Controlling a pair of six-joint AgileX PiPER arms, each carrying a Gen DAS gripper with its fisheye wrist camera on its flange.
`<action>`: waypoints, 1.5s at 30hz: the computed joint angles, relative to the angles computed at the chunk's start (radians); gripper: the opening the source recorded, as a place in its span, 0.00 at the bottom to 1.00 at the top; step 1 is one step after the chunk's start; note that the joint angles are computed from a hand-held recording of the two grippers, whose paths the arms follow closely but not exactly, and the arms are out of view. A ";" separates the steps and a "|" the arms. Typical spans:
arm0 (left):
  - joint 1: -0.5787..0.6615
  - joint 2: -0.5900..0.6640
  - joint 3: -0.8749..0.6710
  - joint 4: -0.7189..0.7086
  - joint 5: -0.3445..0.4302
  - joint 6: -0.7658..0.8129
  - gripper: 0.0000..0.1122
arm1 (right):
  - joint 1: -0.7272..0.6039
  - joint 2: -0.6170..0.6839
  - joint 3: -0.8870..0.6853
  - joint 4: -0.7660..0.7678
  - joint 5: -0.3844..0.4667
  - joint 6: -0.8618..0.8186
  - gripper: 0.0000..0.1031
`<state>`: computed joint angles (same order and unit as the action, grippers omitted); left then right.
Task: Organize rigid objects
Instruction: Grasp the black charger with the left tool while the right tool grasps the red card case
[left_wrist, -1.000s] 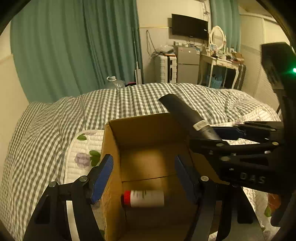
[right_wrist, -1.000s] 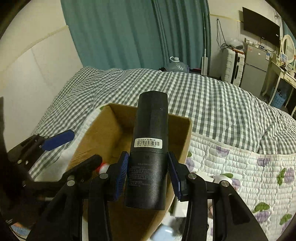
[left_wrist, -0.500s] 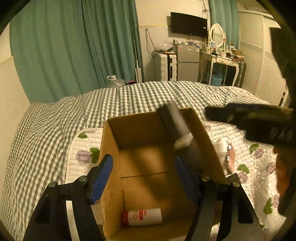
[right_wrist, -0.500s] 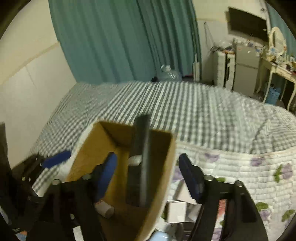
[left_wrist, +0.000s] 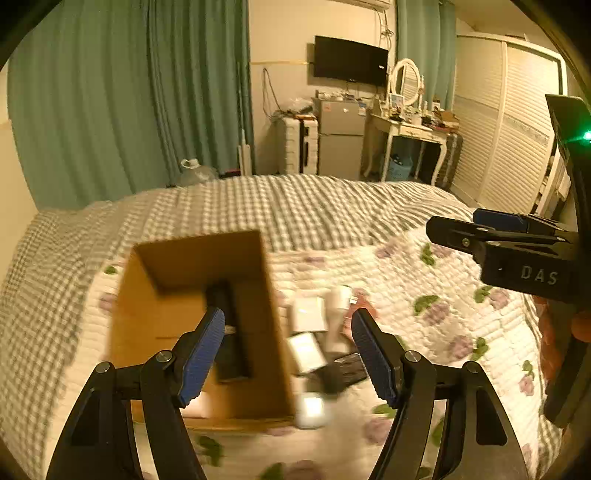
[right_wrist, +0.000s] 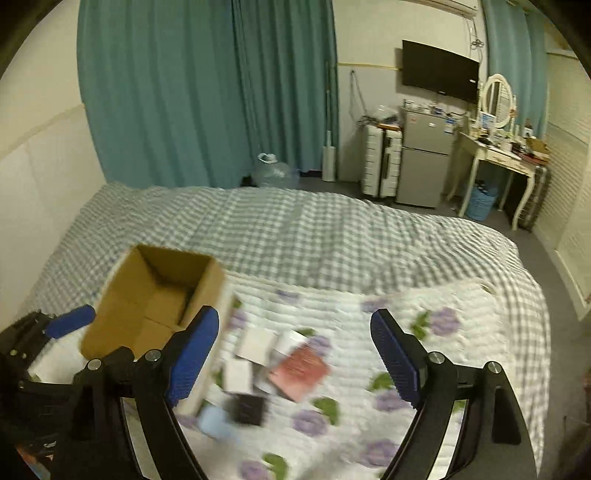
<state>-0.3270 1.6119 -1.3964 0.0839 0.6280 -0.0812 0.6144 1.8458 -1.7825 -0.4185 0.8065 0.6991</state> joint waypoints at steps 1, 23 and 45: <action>-0.035 0.011 0.008 0.052 -0.005 -0.064 0.66 | -0.008 -0.022 0.046 -0.017 -0.015 0.015 0.82; -0.312 0.355 0.023 0.661 0.045 -0.922 0.66 | -0.244 0.104 0.377 0.500 -0.421 -0.724 0.82; -0.228 0.304 0.129 0.581 -0.098 -0.863 0.38 | -0.198 0.272 0.154 0.618 -0.260 -1.003 0.82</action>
<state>-0.5546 1.9155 -1.2671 0.6653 0.5304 -0.9437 0.4165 2.1180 -1.6286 0.2000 0.5464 -0.3035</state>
